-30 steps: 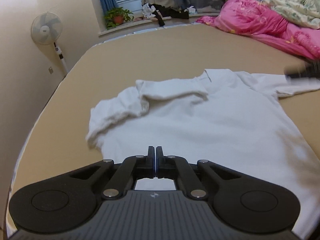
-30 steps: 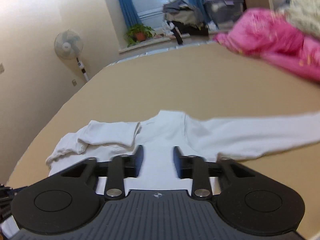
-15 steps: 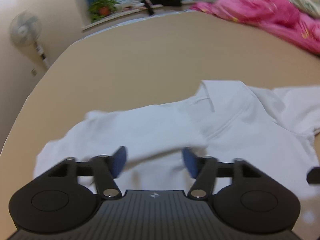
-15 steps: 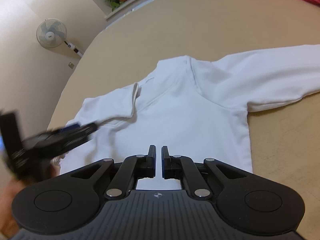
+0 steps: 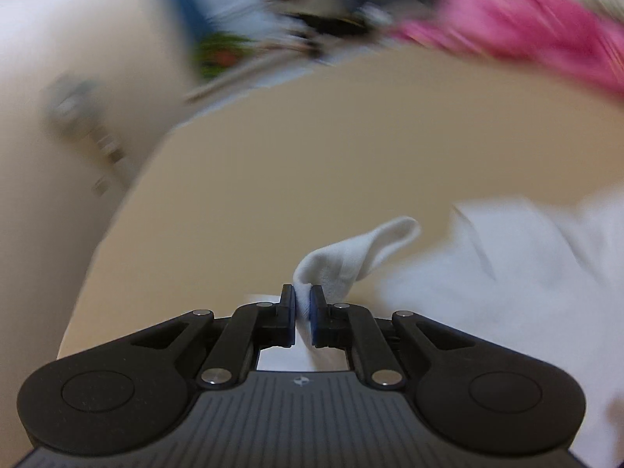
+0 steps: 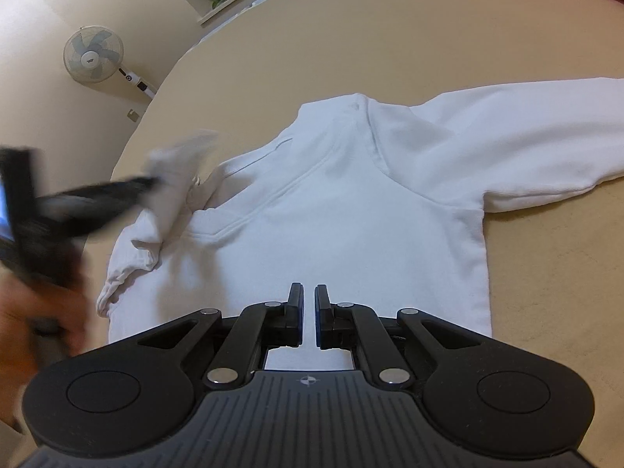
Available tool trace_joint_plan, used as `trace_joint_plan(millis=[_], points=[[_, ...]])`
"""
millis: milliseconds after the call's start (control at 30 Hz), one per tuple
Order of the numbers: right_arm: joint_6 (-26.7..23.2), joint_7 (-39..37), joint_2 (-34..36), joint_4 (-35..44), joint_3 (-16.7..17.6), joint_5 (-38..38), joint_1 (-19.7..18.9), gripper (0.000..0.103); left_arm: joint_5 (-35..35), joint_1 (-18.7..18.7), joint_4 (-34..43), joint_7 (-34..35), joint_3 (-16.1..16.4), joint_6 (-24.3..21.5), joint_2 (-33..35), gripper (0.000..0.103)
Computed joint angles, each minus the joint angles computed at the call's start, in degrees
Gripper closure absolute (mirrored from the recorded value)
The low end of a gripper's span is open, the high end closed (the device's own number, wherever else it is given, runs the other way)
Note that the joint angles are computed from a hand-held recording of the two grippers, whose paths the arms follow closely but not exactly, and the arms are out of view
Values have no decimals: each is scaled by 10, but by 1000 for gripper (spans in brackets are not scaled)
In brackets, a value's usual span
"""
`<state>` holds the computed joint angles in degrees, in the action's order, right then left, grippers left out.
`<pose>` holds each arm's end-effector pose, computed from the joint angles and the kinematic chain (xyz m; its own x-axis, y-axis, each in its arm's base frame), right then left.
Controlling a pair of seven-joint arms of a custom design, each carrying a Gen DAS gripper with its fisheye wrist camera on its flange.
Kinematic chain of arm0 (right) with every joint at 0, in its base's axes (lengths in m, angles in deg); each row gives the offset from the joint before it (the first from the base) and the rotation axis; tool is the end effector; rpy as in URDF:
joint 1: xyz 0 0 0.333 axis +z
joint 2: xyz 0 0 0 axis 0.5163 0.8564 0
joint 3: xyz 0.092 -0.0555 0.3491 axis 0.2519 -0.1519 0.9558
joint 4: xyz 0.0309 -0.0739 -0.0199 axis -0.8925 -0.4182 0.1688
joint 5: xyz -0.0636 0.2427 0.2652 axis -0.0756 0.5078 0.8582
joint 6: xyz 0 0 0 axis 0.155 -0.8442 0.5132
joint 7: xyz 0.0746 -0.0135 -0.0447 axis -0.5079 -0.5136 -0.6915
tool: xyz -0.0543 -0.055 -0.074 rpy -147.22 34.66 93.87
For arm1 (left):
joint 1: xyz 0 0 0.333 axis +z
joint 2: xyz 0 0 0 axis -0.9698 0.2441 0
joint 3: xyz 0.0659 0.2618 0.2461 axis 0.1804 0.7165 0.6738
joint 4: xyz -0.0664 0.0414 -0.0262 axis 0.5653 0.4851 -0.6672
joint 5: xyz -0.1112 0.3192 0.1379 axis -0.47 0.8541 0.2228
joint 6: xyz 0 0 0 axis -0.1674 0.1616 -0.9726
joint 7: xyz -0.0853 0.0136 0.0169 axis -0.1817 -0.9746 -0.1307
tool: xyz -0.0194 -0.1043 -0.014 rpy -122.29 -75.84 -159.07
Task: Fold small clothes
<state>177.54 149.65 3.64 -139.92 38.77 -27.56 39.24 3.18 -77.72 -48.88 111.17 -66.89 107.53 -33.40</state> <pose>0.6724 0.1321 0.4970 0.2013 -0.8378 -0.5075 -0.8916 0.0577 -0.4491 0.6616 -0.0570 0.5797 0.2279 -0.9163 -0.3294 -0.6781 0.0934 -0.7290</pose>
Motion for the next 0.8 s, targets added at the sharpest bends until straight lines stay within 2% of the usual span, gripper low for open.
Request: trace_joint_plan(millis=[100, 167, 300, 433, 467, 567, 700, 800], points=[[-3, 6, -1, -2, -3, -9, 3, 98, 6, 42, -68, -102, 33, 7, -91, 96], [-6, 6, 2, 2, -4, -14, 3, 97, 21, 78, -104, -140, 45, -24, -142, 96], [-4, 7, 0, 2, -3, -20, 6, 97, 13, 161, -135, -162, 72, -130, -204, 96], [-2, -2, 0, 1, 0, -23, 9, 98, -31, 231, -144, -134, 100, -155, -223, 96], [0, -5, 0, 0, 0, -24, 10, 98, -64, 245, -147, -119, 111, -147, -225, 96], [2, -3, 1, -2, -3, -36, 15, 98, -93, 273, -156, -99, 116, -132, -222, 96], [5, 11, 5, -1, -9, -54, 19, 98, -144, 290, -148, -59, 119, -104, -198, 96], [10, 7, 6, -3, -7, -57, 20, 98, -167, 299, -148, -31, 119, -63, -189, 96]])
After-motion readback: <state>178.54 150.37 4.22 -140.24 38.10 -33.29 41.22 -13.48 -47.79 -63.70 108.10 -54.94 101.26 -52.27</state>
